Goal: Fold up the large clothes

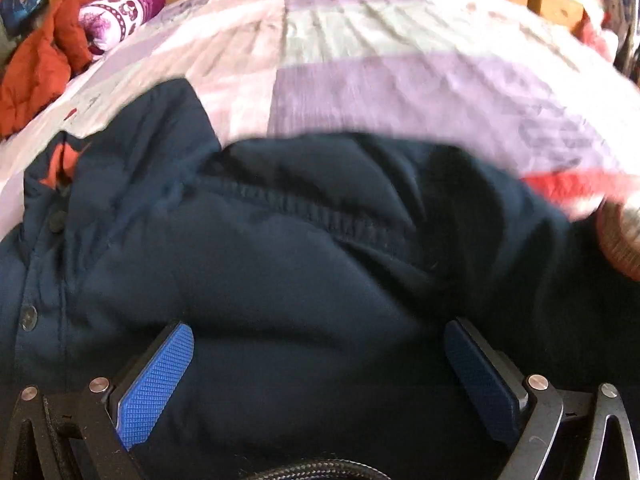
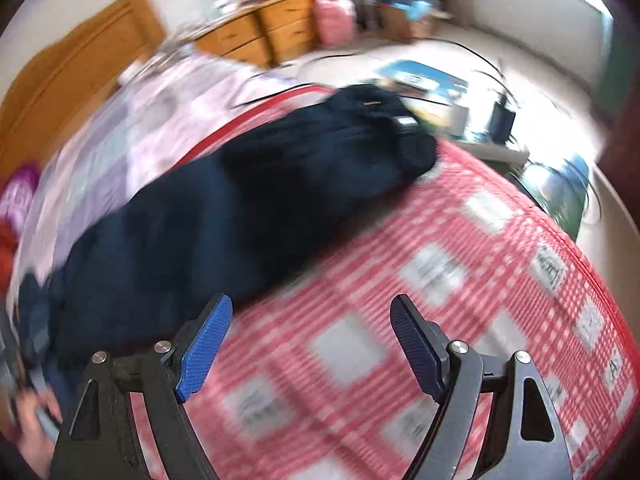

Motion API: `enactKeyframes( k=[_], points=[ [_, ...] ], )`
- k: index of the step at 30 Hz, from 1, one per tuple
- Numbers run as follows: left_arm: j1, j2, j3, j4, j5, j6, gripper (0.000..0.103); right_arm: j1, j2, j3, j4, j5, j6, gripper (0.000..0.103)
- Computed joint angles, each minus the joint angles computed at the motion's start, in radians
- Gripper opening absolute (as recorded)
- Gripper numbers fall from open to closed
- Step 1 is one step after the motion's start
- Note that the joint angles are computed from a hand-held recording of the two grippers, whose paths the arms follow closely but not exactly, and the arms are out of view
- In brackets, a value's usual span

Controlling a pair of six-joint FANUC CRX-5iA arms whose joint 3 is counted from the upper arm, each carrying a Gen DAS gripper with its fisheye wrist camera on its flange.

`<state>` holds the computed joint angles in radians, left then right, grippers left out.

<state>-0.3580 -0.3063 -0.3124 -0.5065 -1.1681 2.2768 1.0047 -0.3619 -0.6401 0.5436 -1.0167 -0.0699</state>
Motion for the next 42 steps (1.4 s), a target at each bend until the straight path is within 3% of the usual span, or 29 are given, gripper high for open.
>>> enactKeyframes(
  k=[6, 10, 14, 16, 18, 19, 20, 22, 25, 27, 30, 32, 34, 36, 38, 39, 42],
  points=[
    [-0.044, 0.002, -0.001, -0.059, 0.0, 0.053, 0.103, -0.207, 0.044, 0.02, -0.121, 0.147, 0.15, 0.093],
    [-0.08, 0.011, 0.002, -0.106, -0.009, 0.09, 0.103, -0.318, 0.065, 0.015, -0.236, 0.354, 0.169, 0.102],
    [-0.092, 0.015, 0.001, -0.125, -0.008, 0.104, 0.103, -0.315, 0.147, 0.061, -0.212, 0.382, 0.147, 0.103],
    [-0.102, 0.02, 0.002, -0.138, -0.012, 0.113, 0.103, -0.328, 0.185, 0.083, -0.207, 0.447, 0.173, 0.103],
    [-0.116, 0.028, 0.007, -0.156, -0.022, 0.126, 0.103, -0.331, 0.196, 0.07, -0.143, 0.491, 0.09, 0.074],
    [-0.119, 0.03, 0.008, -0.16, -0.024, 0.128, 0.103, -0.333, 0.194, 0.054, -0.078, 0.497, 0.004, 0.029],
    [-0.12, 0.029, 0.007, -0.161, -0.022, 0.129, 0.103, -0.342, 0.181, 0.031, -0.032, 0.529, -0.055, 0.02],
    [-0.121, 0.03, 0.007, -0.165, -0.023, 0.131, 0.103, -0.355, 0.147, -0.012, 0.08, 0.567, -0.143, 0.015],
    [-0.122, 0.033, 0.009, -0.164, -0.022, 0.133, 0.103, -0.346, 0.07, -0.042, 0.201, 0.539, -0.19, 0.012],
    [-0.119, 0.033, 0.009, -0.159, -0.023, 0.129, 0.103, -0.299, 0.002, -0.058, 0.281, 0.468, -0.185, 0.012],
    [-0.089, 0.037, 0.024, -0.114, -0.031, 0.085, 0.103, -0.24, -0.047, -0.051, 0.241, 0.352, -0.133, 0.012],
    [-0.027, 0.034, 0.046, -0.022, -0.039, 0.008, 0.103, -0.209, -0.074, -0.054, 0.191, 0.279, -0.138, 0.012],
    [-0.029, 0.007, 0.059, -0.01, -0.027, 0.008, 0.103, -0.186, -0.112, -0.075, 0.143, 0.231, -0.152, 0.012],
    [-0.073, -0.003, 0.068, -0.045, 0.008, 0.0, 0.103, -0.152, -0.16, -0.117, 0.131, 0.193, -0.214, 0.012],
    [-0.113, 0.059, 0.097, -0.075, -0.003, -0.044, 0.103, -0.086, -0.209, -0.156, 0.156, 0.132, -0.291, 0.012],
    [-0.093, 0.107, 0.11, -0.042, -0.019, -0.087, 0.103, -0.045, -0.235, -0.173, 0.178, 0.095, -0.332, 0.012],
    [-0.015, 0.142, 0.088, 0.037, 0.04, -0.1, 0.103, 0.106, -0.297, -0.205, 0.231, -0.042, -0.434, 0.012]
  ],
)
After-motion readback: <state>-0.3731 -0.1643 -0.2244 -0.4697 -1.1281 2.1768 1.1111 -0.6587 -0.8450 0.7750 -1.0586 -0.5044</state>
